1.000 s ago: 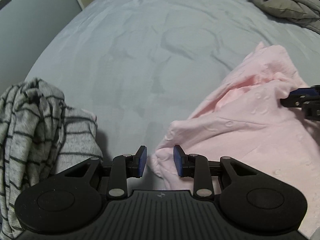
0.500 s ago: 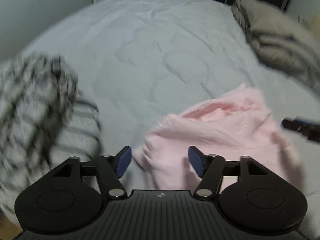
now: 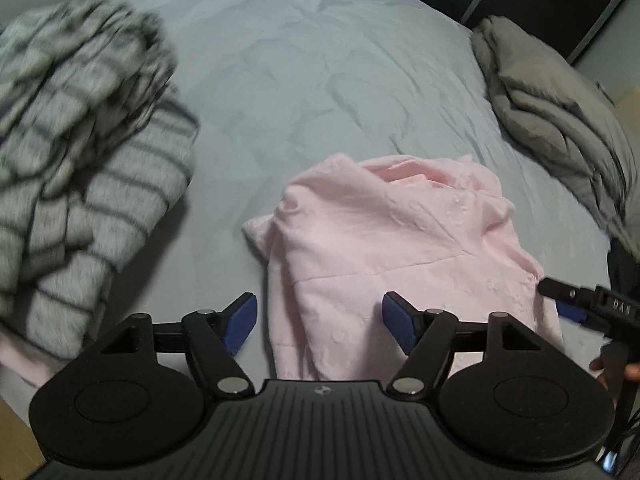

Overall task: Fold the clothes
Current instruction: 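Grasp the folded blouse edge with both grippers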

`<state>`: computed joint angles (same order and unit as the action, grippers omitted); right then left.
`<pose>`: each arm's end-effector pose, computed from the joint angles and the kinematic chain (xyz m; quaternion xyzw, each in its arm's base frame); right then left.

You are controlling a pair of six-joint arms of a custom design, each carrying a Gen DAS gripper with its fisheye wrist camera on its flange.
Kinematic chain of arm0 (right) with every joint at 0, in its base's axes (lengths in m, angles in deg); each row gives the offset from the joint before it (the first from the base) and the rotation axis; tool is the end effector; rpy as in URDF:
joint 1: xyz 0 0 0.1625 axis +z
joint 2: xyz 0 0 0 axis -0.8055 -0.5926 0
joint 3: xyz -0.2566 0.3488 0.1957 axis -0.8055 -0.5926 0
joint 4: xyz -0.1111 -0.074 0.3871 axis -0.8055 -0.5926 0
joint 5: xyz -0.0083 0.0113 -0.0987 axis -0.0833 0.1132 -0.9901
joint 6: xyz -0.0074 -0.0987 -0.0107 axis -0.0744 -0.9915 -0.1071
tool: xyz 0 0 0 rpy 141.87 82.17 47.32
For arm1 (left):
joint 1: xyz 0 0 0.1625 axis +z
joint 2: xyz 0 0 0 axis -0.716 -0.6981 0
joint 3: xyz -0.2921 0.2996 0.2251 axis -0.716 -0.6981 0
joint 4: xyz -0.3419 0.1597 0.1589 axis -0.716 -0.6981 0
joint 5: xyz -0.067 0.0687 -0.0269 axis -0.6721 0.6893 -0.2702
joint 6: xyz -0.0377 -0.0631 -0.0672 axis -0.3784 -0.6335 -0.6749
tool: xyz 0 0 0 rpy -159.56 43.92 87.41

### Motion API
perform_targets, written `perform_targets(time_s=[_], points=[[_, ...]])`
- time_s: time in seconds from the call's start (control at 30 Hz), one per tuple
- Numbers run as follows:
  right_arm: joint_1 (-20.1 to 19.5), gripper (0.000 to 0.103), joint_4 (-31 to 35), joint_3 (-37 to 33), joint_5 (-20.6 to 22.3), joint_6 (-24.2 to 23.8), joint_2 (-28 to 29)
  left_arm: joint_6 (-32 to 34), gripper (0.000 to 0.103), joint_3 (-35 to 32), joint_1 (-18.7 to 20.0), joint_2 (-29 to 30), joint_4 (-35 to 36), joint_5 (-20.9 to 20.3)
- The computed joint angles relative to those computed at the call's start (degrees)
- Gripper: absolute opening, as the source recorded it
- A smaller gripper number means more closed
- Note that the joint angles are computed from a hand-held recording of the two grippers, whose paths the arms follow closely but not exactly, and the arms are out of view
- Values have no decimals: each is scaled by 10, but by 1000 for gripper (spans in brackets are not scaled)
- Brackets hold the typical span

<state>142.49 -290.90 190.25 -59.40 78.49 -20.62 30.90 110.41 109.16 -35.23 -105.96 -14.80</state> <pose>0.0899 -0.5386 0.1067 -0.0538 -0.9288 0.3284 0.1633 -0.0921 -0.5961 0.2304 0.0989 0.9515 -0.2035 0.2084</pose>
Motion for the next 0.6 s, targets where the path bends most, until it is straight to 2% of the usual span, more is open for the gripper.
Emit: perform_targets(time_s=[0.13, 0.27, 0.4, 0.43, 0.5, 0.6], points=[[-12, 95, -2, -3, 11, 17, 12, -24, 74, 1, 21, 8, -7, -19], [-7, 98, -14, -16, 8, 10, 31, -44, 74, -6, 28, 13, 9, -30], [-8, 98, 2, -27, 45, -4, 39, -47, 74, -13, 33, 21, 12, -45], [-4, 98, 7, -32, 39, -8, 44, -48, 74, -16, 34, 24, 12, -49], [7, 95, 15, -43, 21, -24, 53, -41, 74, -20, 35, 30, 11, -55], [14, 82, 18, -51, 8, -33, 58, -29, 61, -26, 34, 34, 17, -65]])
